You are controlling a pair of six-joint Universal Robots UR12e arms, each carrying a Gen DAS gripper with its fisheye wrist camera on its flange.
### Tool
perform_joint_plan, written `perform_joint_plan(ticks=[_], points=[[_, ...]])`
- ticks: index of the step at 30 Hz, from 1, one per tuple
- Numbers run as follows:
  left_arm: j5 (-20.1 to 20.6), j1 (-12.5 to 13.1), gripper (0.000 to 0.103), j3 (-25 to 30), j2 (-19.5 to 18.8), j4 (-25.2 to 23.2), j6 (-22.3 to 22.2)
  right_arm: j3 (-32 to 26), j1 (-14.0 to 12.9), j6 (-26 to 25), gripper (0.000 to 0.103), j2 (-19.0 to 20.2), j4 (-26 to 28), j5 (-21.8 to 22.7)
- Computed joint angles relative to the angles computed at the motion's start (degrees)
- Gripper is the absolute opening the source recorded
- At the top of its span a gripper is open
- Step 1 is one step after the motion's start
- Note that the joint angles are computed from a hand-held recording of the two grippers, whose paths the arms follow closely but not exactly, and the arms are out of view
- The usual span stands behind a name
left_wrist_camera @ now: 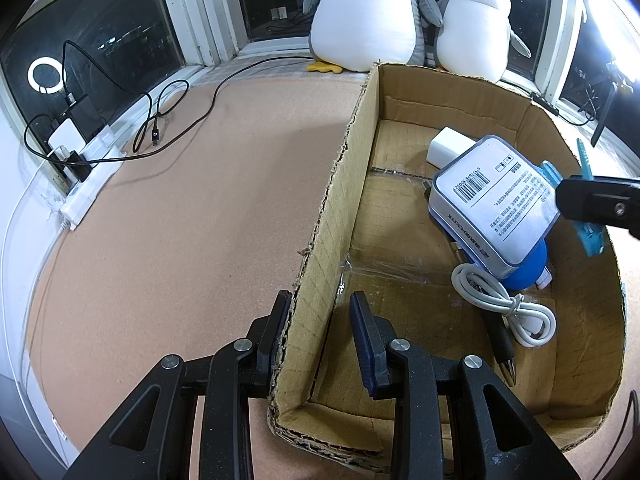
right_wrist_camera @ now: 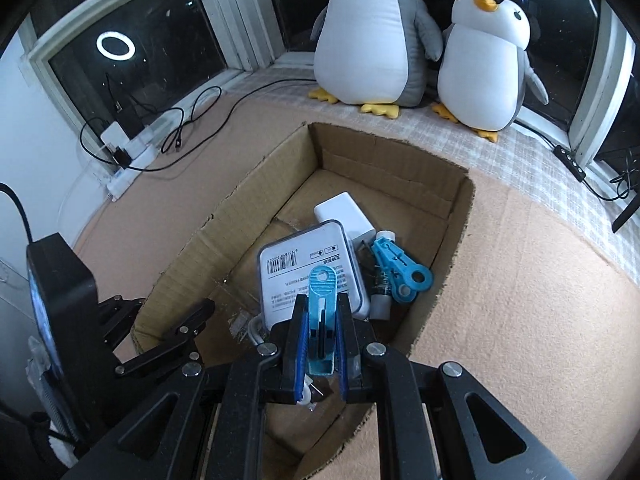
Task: Organize rigid objects
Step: 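Carry the small blue clip into the box and release it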
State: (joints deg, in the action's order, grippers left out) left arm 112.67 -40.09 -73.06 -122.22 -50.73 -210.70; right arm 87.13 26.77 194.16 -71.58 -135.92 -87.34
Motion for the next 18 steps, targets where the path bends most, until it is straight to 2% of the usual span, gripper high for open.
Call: perform_joint_plan(ticks=[5, 7, 9, 18], points=[[0.0, 0.0, 0.032, 0.0, 0.0, 0.0, 0.0, -0.2, 0.4, -0.4, 0.012, 0.2, -0.1, -1.0], [0.0, 0.0, 0.032, 0.0, 0.0, 0.0, 0.1, -0.3, 0.5, -0.7, 0.017, 0.1, 0.0, -1.3], [0.0, 0.0, 0.032, 0.0, 0.0, 0.0, 0.1, -0.1, 0.6, -0.5, 0.030, 0.0, -0.5, -1.8], [0.0, 0.0, 0.032, -0.1, 0.1, 0.0, 0.2, 1.5, 0.2, 1.2, 0.032, -1.9, -1.5, -2.1]])
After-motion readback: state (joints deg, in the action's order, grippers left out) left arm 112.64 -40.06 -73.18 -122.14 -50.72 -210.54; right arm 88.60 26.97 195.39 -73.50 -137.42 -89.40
